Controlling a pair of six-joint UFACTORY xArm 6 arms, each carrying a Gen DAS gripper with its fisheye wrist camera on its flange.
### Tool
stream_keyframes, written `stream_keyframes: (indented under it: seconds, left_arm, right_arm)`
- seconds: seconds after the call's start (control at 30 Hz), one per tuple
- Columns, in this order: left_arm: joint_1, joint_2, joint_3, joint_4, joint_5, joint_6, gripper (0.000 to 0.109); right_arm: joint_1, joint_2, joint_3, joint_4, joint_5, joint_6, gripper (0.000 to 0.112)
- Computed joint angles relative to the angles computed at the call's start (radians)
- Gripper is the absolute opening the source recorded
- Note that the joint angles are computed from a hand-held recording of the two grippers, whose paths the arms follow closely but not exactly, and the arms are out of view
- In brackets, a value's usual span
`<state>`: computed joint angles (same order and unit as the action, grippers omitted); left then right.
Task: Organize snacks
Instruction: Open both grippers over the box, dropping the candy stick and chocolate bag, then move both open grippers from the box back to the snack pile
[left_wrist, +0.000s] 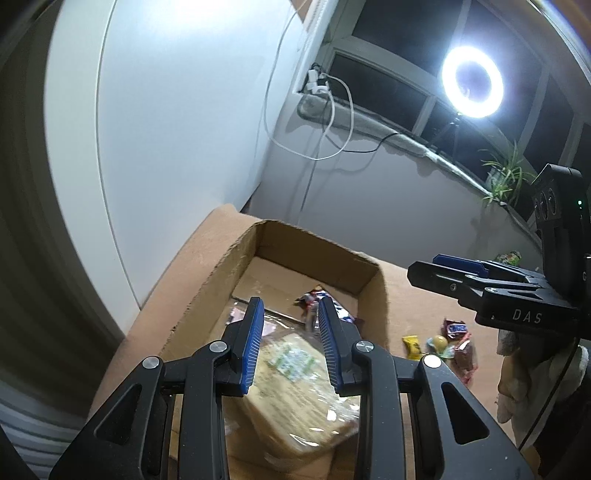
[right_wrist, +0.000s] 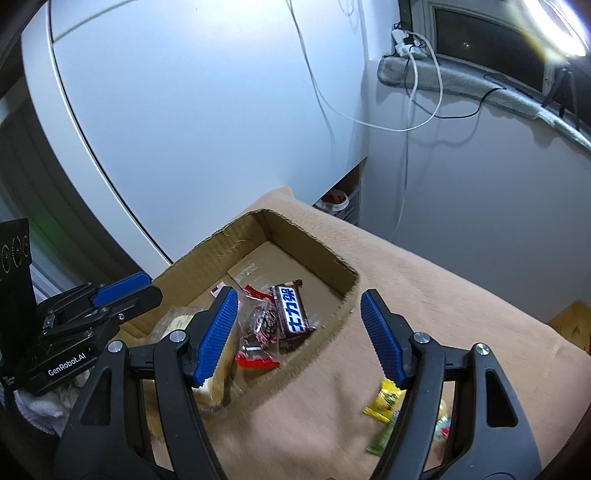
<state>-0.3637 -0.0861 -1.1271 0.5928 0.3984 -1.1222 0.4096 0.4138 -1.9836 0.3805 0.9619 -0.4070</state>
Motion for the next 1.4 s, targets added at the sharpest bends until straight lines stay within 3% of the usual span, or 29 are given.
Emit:
stream_keyframes:
  seconds: [0.3,0.53,0.93,1.4]
  left_arm:
    - [-0.06,-0.016,-0.02,0.061,-0.013,-0.045,0.029]
    - [-0.116,0.038,-0.078,0.049,-0.031,-0.014,0.029]
    - [-0.197,0.204,-0.195,-0.116,-0.071,0.115,0.029]
    - [-0.249,0.413,-0.344,-0.324,-0.025,0.305,0.029]
  right_arm:
    - [-0.077,-0.168,0.194,0.026,-0.058,-0.065,0.072]
    - [-0.186,-0.268,0.315,0.051,-0.072,-0.094,0.072]
    - [-0.356,-0.321,0.452,0.037,-0.085,-0.106,0.072]
    - [-0.315,-0.333,0.578,0.039,-0.115,-0.207,0.072]
